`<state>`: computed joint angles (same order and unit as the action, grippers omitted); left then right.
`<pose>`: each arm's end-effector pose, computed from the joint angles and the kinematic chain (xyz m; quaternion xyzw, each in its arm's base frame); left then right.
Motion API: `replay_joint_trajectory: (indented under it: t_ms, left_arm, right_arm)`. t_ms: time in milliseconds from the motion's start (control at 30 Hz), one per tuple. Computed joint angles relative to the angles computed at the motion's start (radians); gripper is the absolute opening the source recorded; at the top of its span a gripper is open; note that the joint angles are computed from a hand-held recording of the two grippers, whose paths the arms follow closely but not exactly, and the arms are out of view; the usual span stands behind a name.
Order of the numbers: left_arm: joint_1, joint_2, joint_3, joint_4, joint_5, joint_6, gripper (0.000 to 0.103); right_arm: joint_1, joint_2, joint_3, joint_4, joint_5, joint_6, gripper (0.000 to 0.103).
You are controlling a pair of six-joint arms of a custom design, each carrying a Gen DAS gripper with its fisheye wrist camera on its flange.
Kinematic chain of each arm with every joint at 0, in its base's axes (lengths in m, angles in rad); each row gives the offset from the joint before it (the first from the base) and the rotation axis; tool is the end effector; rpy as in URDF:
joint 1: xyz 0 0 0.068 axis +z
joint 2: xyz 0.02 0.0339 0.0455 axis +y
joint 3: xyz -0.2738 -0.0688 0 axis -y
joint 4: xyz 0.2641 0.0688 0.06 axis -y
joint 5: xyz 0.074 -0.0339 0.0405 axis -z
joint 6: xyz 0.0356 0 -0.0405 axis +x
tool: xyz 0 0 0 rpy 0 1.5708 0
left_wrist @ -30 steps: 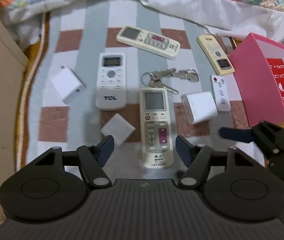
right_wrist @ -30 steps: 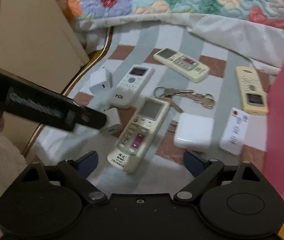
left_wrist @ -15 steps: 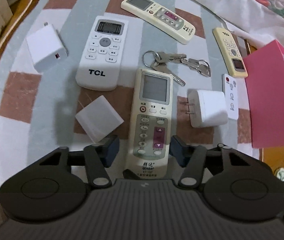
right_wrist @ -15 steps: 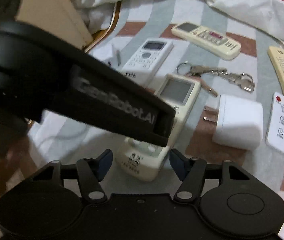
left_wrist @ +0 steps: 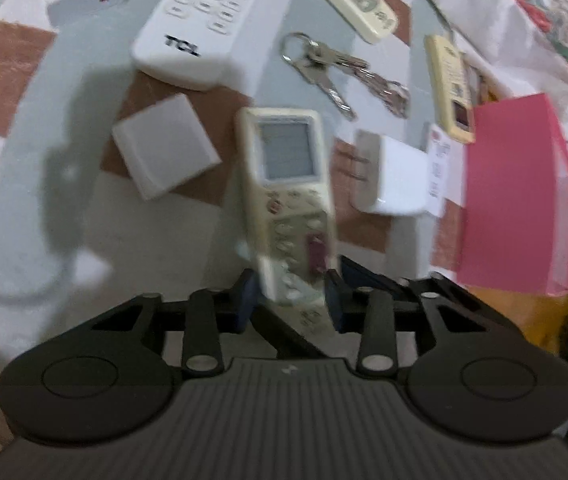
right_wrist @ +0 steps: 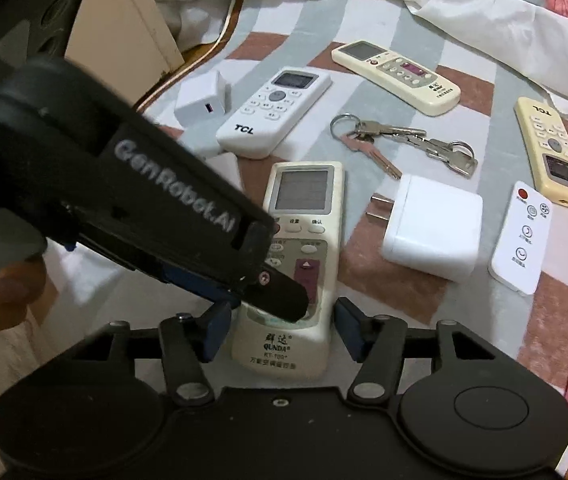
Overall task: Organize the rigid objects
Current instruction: 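Lower both grippers onto the cream QUNDA remote and close them on it, then lift the cream remote with both grippers and carry it into the pink box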
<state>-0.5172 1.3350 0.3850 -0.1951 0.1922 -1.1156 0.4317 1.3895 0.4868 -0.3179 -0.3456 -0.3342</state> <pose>0.1735 -0.1065 0.1006 -0.2674 0.9357 -0.2175 0.0757 0.1932 0.1023 0.1117 -0.3902 0.8886 0.1775 0.1632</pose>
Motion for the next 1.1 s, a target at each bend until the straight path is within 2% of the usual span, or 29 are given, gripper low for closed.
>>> replay_joint_trajectory:
  t_ms: [67, 133, 200, 467, 700, 767, 833, 967, 1100]
  left_arm:
    - [-0.014, -0.008, -0.009, 0.014, -0.025, -0.019, 0.034]
    - [-0.033, -0.021, -0.019, 0.023, -0.064, -0.035, 0.034]
    - [-0.05, -0.023, -0.026, 0.041, -0.095, -0.064, 0.033]
    - [-0.125, -0.027, -0.011, 0.031, -0.189, -0.024, 0.034]
    - [-0.145, -0.015, 0.001, 0.02, -0.215, -0.021, 0.034]
    - [-0.195, -0.002, 0.042, -0.042, -0.276, 0.021, 0.034]
    - [-0.25, 0.002, 0.067, -0.078, -0.338, 0.012, 0.034]
    - [-0.254, -0.076, 0.041, -0.079, -0.342, 0.019, 0.034]
    - [-0.295, -0.175, 0.054, -0.146, -0.375, 0.016, 0.034]
  right_arm:
    - [0.009, -0.013, -0.019, 0.033, 0.019, -0.008, 0.068]
    - [0.039, -0.016, -0.035, 0.078, 0.068, -0.008, 0.062]
    - [0.055, -0.021, -0.03, 0.067, 0.089, 0.015, 0.061]
    - [-0.022, 0.004, -0.022, 0.076, 0.006, 0.039, 0.06]
    - [-0.019, 0.022, -0.04, 0.131, 0.007, 0.018, 0.06]
    - [-0.015, -0.018, -0.056, 0.116, 0.012, 0.052, 0.059]
    - [0.012, -0.056, -0.075, 0.124, 0.045, 0.062, 0.059]
    - [-0.023, -0.116, -0.094, 0.12, 0.015, 0.043, 0.059]
    - [-0.074, -0.226, -0.089, 0.032, -0.028, 0.008, 0.059]
